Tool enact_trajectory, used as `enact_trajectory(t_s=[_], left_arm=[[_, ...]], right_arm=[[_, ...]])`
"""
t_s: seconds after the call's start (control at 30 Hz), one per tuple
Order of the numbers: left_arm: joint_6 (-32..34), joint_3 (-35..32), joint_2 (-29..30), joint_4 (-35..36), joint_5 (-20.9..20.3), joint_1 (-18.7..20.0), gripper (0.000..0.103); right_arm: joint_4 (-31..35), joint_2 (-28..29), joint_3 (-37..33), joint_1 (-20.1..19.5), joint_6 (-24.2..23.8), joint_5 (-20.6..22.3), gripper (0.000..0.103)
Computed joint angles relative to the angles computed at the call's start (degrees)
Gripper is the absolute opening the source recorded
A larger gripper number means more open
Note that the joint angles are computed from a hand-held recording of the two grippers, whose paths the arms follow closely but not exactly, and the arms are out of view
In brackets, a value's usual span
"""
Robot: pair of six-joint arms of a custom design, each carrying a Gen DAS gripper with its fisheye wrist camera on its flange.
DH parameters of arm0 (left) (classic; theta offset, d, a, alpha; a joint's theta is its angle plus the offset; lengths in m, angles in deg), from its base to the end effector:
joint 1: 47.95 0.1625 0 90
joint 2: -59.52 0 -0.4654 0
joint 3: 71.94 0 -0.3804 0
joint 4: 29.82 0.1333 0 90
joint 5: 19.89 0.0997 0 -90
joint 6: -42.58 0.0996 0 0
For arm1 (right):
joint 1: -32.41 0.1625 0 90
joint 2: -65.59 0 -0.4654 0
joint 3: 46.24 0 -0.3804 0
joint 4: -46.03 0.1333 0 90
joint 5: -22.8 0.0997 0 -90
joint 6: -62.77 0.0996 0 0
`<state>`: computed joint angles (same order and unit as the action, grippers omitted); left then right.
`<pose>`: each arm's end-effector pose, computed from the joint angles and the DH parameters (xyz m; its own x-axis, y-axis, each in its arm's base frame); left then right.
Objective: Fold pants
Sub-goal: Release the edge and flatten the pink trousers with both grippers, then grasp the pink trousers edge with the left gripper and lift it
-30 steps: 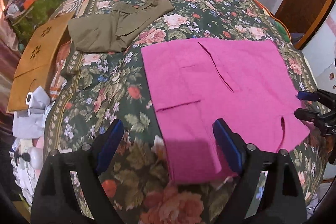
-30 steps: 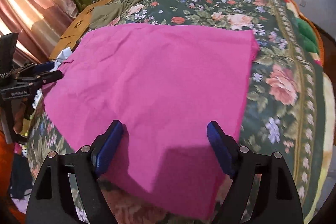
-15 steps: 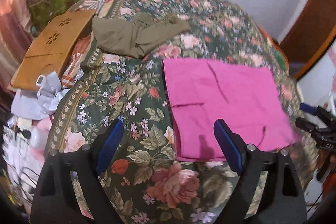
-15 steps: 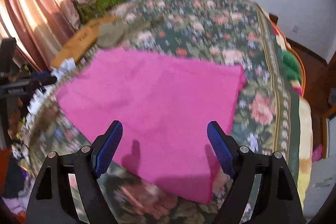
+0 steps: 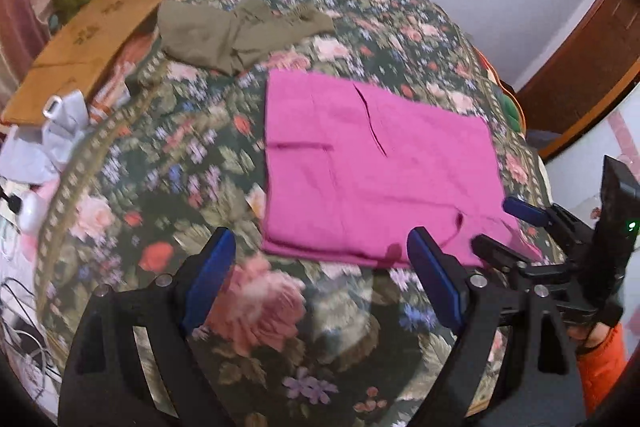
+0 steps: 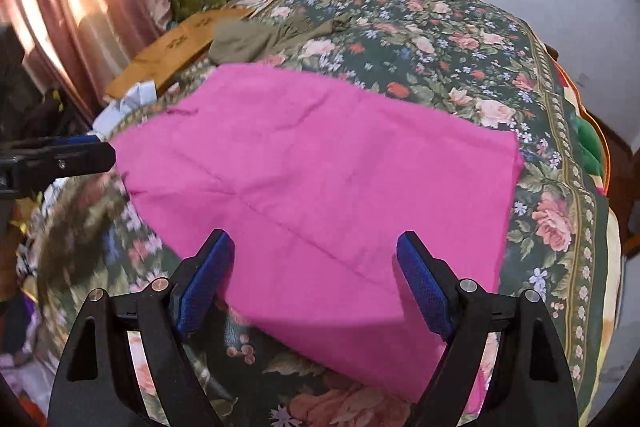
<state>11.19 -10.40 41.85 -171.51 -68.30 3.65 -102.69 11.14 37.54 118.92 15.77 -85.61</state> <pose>-0.3572 -0.7717 -0.0201 -0.8688 -0.0682 -0.4905 0.1908 0.8679 -0.4587 0.0569 -0.7403 0.3214 -0.6783 -0.4912 0.5466 -0.6496 0.7485 -0.1334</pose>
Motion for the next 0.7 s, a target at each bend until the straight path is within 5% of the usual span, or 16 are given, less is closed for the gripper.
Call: enact_trajectory(t_s=[0.6,0.63,0.7], left_arm=[[-2.9,-5.7,3.2,-3.4,-16.1,3.4,0.091],[-3.5,-6.4,3.5,-3.6,-16.2,3.7,0.088],[-4.3,-8.2,4.3,-2.2,-14.6,3.7,0.066]], right_arm=[[4.8,-0.6,-0.9,-1.5,4.9,4.0,0.084],[4.9,-0.5,-1.0,-1.5,4.9,4.1,0.084],[5.0,-0.6,-0.9,-1.6,5.1,4.3,0.084]])
